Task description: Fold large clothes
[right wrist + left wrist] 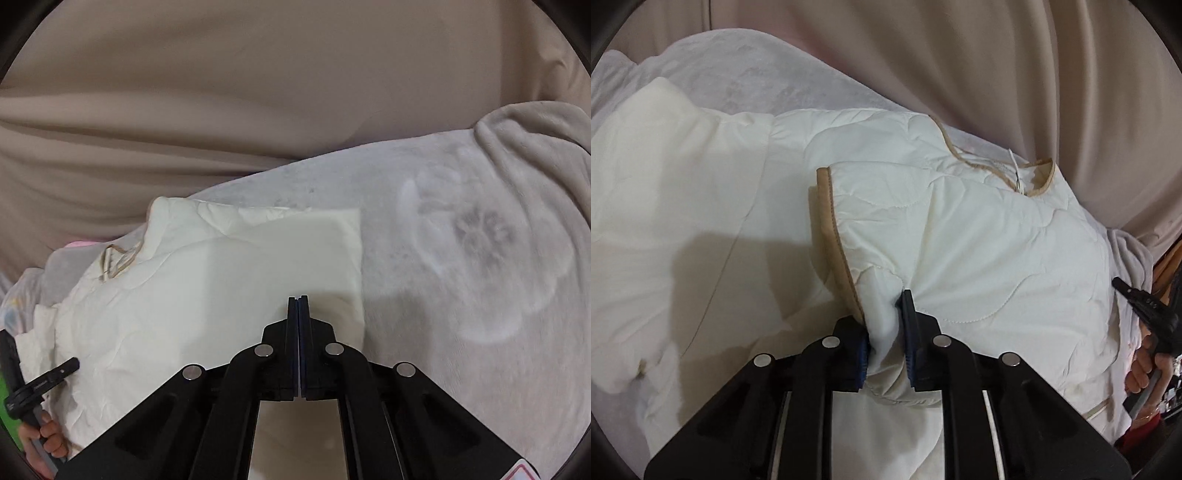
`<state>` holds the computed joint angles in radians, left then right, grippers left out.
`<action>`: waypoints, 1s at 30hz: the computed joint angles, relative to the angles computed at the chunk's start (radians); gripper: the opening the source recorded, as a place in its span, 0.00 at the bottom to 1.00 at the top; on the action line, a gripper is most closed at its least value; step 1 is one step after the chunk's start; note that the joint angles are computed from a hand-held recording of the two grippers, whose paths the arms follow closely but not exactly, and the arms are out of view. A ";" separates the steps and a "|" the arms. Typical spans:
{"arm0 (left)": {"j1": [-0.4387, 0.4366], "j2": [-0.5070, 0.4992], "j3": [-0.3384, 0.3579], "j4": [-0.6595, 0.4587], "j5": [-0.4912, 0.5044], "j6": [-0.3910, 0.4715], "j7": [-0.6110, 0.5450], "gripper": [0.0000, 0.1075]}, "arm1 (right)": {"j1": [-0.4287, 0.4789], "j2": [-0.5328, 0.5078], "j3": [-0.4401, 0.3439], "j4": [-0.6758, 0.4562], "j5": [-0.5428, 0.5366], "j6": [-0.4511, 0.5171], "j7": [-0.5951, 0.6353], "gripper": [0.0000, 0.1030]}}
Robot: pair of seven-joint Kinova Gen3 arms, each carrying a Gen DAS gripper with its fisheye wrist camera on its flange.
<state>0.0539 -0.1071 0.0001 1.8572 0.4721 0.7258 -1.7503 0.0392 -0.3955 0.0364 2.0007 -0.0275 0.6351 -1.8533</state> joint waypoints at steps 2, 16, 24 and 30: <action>-0.002 -0.022 0.001 0.014 -0.033 0.017 0.005 0.14 | -0.039 -0.062 0.006 0.022 -0.007 0.002 0.041 0.01; 0.007 -0.015 0.022 0.038 -0.065 -0.035 0.050 0.16 | 0.049 -0.032 -0.217 0.025 0.231 0.079 -0.168 0.08; 0.000 -0.120 -0.060 0.078 -0.036 -0.002 0.011 0.20 | 0.041 -0.080 -0.320 0.040 0.335 0.230 -0.325 0.10; -0.143 -0.234 -0.244 0.082 -0.070 0.047 -0.012 0.56 | -0.115 -0.194 -0.343 0.091 0.196 0.281 -0.266 0.16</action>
